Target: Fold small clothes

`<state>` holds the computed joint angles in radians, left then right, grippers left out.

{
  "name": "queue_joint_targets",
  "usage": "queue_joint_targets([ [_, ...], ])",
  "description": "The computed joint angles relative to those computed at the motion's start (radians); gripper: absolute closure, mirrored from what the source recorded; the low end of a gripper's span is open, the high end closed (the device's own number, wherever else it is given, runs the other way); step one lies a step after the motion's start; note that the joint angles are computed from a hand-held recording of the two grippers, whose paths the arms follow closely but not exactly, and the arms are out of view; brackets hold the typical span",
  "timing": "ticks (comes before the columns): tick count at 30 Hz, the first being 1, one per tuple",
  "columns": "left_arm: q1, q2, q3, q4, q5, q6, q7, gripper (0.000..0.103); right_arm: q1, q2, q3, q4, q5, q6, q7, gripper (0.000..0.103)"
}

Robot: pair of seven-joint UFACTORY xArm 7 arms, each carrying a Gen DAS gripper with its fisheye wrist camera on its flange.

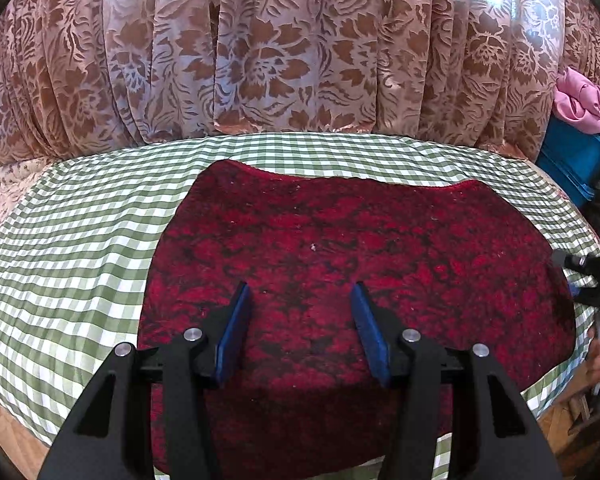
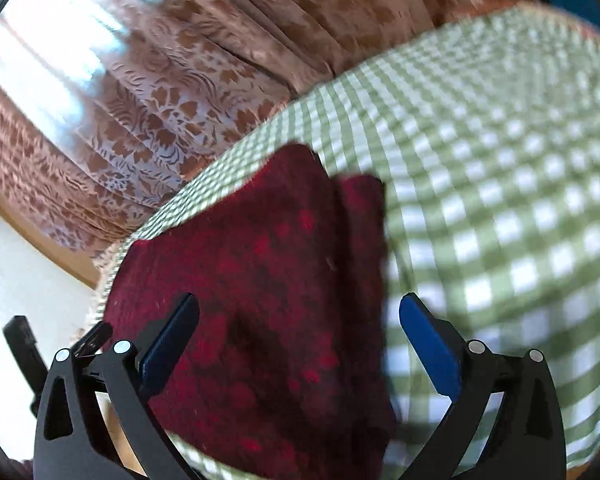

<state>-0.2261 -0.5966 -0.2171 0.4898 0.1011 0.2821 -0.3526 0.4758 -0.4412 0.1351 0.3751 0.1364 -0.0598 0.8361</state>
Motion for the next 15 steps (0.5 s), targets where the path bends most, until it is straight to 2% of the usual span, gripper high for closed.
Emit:
queue_joint_targets([
  [1,-0.001,-0.001,0.001,-0.001,0.0,-0.001,0.001,0.051,0.072,0.019,-0.061,-0.012,0.022,-0.031,-0.006,0.004],
  [2,-0.003,-0.001,0.003,-0.001,-0.001,-0.001,0.003,0.051,0.108,0.027,-0.088,-0.023,0.029,-0.054,-0.007,0.004],
  [4,-0.007,0.001,0.008,-0.002,-0.005,-0.004,0.005,0.051,0.088,0.047,-0.055,-0.024,0.018,-0.079,0.004,0.004],
  [5,-0.009,0.003,0.011,-0.002,-0.007,-0.005,0.007,0.051,0.115,0.056,-0.079,-0.021,0.016,-0.089,0.002,0.004],
  [9,-0.017,0.006,0.012,-0.004,-0.014,-0.013,0.009,0.051,0.338,0.062,-0.302,-0.027,-0.025,-0.121,-0.01,0.004],
  [10,-0.02,0.009,0.014,-0.002,-0.015,-0.014,0.013,0.051,0.359,0.065,-0.322,-0.023,-0.034,-0.118,-0.009,0.004],
  [11,-0.018,0.013,0.01,-0.001,-0.013,-0.016,0.014,0.051,0.352,0.067,-0.313,-0.024,-0.035,-0.119,-0.006,0.004],
  [15,-0.016,0.02,0.001,0.001,-0.009,-0.017,0.008,0.051,0.41,0.062,-0.381,-0.029,-0.053,-0.137,0.018,0.006],
])
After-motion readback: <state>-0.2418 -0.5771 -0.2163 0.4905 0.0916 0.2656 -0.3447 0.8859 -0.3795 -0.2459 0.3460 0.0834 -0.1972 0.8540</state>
